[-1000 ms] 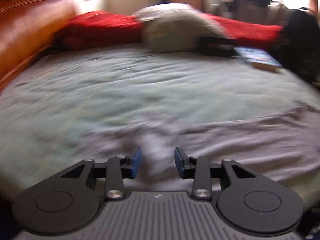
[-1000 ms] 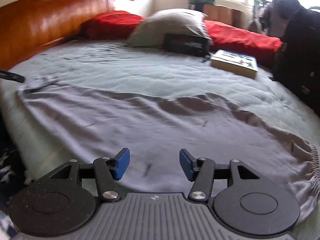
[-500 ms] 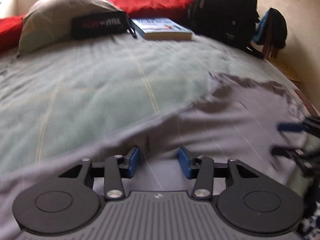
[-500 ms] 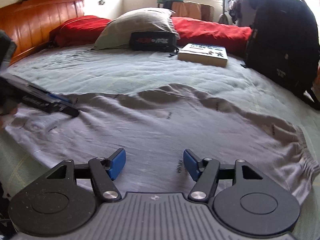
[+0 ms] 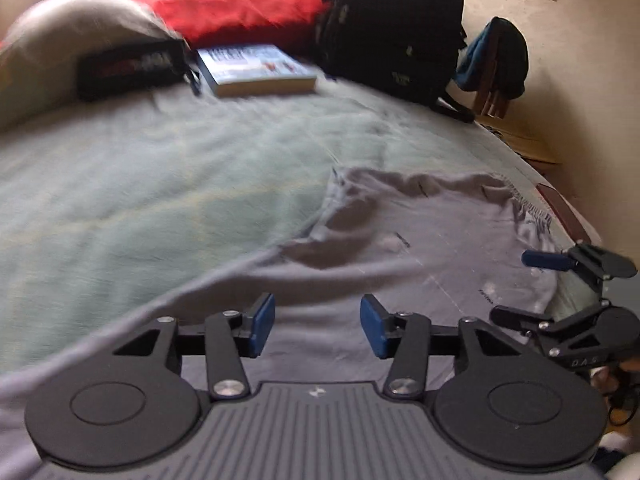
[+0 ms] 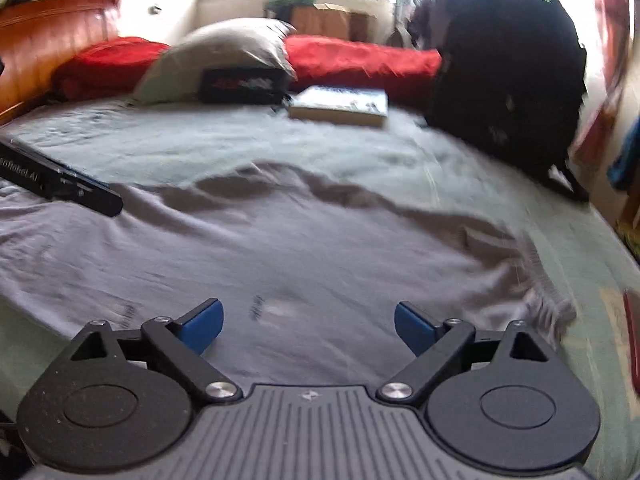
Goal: Fold clothes
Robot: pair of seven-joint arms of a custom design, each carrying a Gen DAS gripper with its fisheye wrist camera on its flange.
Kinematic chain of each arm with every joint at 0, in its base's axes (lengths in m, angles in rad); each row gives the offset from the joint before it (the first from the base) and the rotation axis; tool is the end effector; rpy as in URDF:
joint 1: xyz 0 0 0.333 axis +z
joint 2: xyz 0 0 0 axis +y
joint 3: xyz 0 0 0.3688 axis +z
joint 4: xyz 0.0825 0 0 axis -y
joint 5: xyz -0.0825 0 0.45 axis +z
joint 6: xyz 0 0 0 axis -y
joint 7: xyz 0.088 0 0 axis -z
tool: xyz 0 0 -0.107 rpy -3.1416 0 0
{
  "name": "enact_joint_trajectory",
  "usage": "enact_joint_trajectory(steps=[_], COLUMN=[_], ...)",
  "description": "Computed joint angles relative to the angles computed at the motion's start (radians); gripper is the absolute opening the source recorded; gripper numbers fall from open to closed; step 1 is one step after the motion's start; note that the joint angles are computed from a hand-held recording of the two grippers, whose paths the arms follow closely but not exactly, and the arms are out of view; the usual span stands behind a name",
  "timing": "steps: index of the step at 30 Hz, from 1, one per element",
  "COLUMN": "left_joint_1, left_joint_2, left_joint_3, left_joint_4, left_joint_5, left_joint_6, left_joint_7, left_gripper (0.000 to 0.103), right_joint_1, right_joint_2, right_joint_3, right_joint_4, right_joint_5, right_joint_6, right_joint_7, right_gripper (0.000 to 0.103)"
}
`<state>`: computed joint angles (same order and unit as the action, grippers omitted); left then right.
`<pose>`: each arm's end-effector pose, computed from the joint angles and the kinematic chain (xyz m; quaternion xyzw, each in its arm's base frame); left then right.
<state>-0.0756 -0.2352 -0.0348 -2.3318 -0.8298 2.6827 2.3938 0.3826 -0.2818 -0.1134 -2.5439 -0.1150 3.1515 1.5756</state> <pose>0.5514 -0.0386 0.5072 -0.5538 0.7409 -0.3575 0.1285 0.4938 0.1442 0.4867 -0.7449 0.5104 -0.2666 0.3369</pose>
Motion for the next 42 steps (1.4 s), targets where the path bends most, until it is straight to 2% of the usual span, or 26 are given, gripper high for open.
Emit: enact_joint_trajectory(steps=[1,2,4,5,7,8,10,12,14,16,18,20,22,24,26,28,29,32,34,38,40,42], left_joint_1=[0.006,0.018,0.019,0.017,0.011,-0.005,-0.045,-0.068,-0.056,-0.046,-0.05,-0.038,-0.026,-0.019,-0.032,-0.061,-0.083,-0.1,-0.081,-0.046,-0.052,-0.061], left_joint_2=[0.027,0.056,0.087,0.075,0.051,0.035,0.029,0.027,0.08,0.133,0.187,0.207,0.214,0.199,0.148,0.104,0.099,0.107,0.138,0.188,0.14,0.071], left_joint_3=[-0.017,-0.039,-0.038,-0.041,-0.043,-0.04,-0.017,-0.009,-0.04,-0.066,-0.071,-0.085,-0.1,-0.102,-0.101,-0.088,-0.073,-0.06,-0.084,-0.105,-0.1,-0.093], left_joint_4=[0.008,0.012,0.035,0.032,0.026,0.018,0.028,0.041,0.064,0.089,0.126,0.15,0.154,0.157,0.127,0.102,0.103,0.114,0.122,0.144,0.12,0.068], left_joint_5=[0.024,0.07,0.061,0.071,0.091,0.081,0.016,-0.037,0.001,0.053,0.0,0.033,0.184,0.211,0.157,0.087,0.03,-0.046,0.025,0.173,0.12,0.126], left_joint_6=[0.031,0.101,0.129,0.128,0.128,0.129,0.076,0.022,0.07,0.116,0.168,0.178,0.213,0.187,0.191,0.178,0.157,0.079,0.116,0.159,0.17,0.185], left_joint_7=[-0.04,-0.094,-0.156,-0.164,-0.177,-0.146,-0.067,-0.001,-0.044,-0.099,-0.051,-0.103,-0.222,-0.261,-0.193,-0.102,-0.038,0.058,-0.018,-0.224,-0.167,-0.127], left_gripper=[0.048,0.046,0.044,0.044,0.044,0.048,0.052,0.054,0.055,0.052,0.053,0.053,0.051,0.049,0.052,0.056,0.058,0.061,0.06,0.057,0.059,0.064], right_joint_1=[0.013,0.046,0.066,0.078,0.154,0.185,0.25,0.261,0.274,0.311,0.343,0.339,0.329,0.319,0.359,0.373,0.36,0.268,0.192,0.171,0.132,0.105], right_joint_2=[0.005,0.005,0.008,0.008,0.004,0.005,0.007,0.01,0.009,0.005,0.002,0.008,0.003,-0.002,-0.033,-0.054,-0.052,-0.036,-0.033,-0.057,-0.066,-0.07], right_joint_3=[-0.016,-0.049,-0.071,-0.084,-0.158,-0.188,-0.253,-0.264,-0.28,-0.323,-0.361,-0.36,-0.355,-0.349,-0.398,-0.427,-0.42,-0.338,-0.266,-0.252,-0.219,-0.199], right_joint_4=[0.003,0.0,-0.008,-0.013,-0.025,-0.027,-0.032,-0.035,-0.043,-0.048,-0.05,-0.05,-0.054,-0.058,-0.068,-0.084,-0.083,-0.072,-0.069,-0.084,-0.093,-0.096], right_joint_5=[0.014,0.039,0.067,0.077,0.113,0.124,0.138,0.129,0.11,0.086,0.063,0.041,0.018,-0.006,-0.03,-0.058,-0.067,-0.077,-0.083,-0.114,-0.13,-0.143], right_joint_6=[-0.012,-0.012,0.001,0.008,0.033,0.044,0.064,0.081,0.098,0.112,0.122,0.131,0.135,0.139,0.146,0.199,0.211,0.193,0.153,0.145,0.158,0.163], right_joint_7=[0.0,-0.016,-0.026,-0.034,-0.072,-0.084,-0.102,-0.096,-0.086,-0.075,-0.06,-0.036,-0.014,0.007,0.026,0.045,0.056,0.089,0.115,0.137,0.14,0.152], right_gripper=[0.096,0.098,0.103,0.103,0.103,0.103,0.103,0.103,0.103,0.103,0.103,0.103,0.103,0.103,0.103,0.103,0.103,0.103,0.103,0.103,0.103,0.103])
